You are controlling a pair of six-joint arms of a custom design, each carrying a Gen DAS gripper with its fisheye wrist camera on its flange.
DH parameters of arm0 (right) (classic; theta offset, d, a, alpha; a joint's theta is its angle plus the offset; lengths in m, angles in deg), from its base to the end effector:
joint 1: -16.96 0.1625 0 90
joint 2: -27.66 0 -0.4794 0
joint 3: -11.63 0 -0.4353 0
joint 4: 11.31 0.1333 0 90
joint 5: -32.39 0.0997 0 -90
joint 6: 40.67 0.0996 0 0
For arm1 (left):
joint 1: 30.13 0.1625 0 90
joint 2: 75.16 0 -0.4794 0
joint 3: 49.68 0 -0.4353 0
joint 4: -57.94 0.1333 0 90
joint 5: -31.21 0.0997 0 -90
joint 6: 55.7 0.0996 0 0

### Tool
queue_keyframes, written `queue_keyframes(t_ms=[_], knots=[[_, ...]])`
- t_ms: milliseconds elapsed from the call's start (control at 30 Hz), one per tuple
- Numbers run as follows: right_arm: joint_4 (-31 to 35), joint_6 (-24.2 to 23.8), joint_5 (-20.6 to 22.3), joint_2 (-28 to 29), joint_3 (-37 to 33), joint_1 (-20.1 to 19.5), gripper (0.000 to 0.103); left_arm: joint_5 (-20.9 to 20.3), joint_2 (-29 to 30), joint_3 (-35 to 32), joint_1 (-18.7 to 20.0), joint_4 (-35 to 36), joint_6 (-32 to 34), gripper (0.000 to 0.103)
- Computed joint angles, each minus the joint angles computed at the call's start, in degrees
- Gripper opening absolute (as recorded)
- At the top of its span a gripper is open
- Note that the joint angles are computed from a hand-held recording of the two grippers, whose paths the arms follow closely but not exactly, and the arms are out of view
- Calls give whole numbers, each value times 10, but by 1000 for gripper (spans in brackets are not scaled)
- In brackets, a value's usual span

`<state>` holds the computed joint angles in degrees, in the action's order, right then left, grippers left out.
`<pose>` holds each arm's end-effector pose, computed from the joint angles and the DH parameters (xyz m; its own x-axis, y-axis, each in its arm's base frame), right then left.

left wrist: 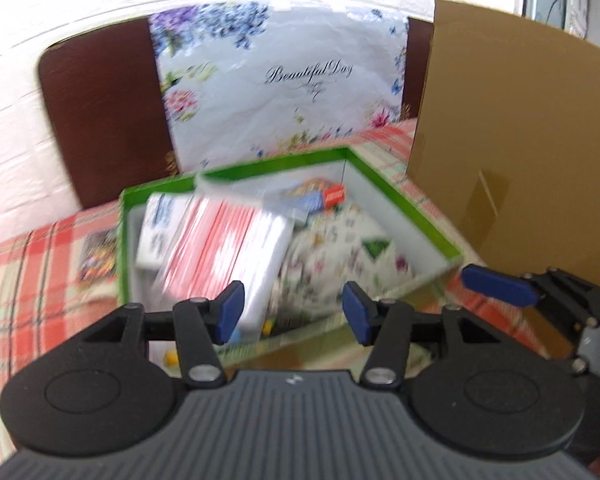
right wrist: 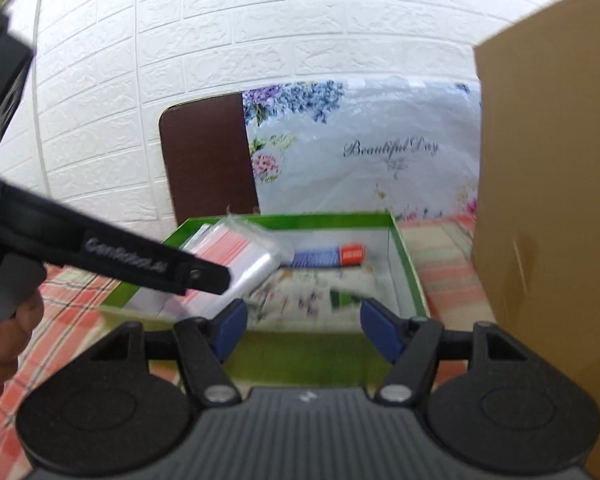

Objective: Organize objects
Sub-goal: 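Lower the card deck into the green-rimmed box and open both grippers, then withdraw both grippers from the green-rimmed box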

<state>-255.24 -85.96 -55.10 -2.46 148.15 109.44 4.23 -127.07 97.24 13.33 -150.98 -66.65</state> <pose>0.1562 -0.4261 -0.0082 -0.6804 -0.5325 0.5034 -0.7289 0.4209 -0.5400 -0.1138 -0.4138 0.1053 -0.6898 -0.0401 -0.7229 0.5424 0.6327 -0.5527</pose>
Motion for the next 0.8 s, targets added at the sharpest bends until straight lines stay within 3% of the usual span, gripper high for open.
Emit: queue_keyframes(t_ms=[167,500,633,800], knots=[[-5,17,-9,-6,43,-8,65,26,-29,45,-27,129,-156,56],[-37,14,-12,12,76,7,65,50,-101,114,-72,331,-382,57],[-40,13,-18,23,78,20,65,58,-131,129,-83,400,-443,60],[-34,11,-28,36,77,33,66,57,-147,141,-82,427,-477,61]])
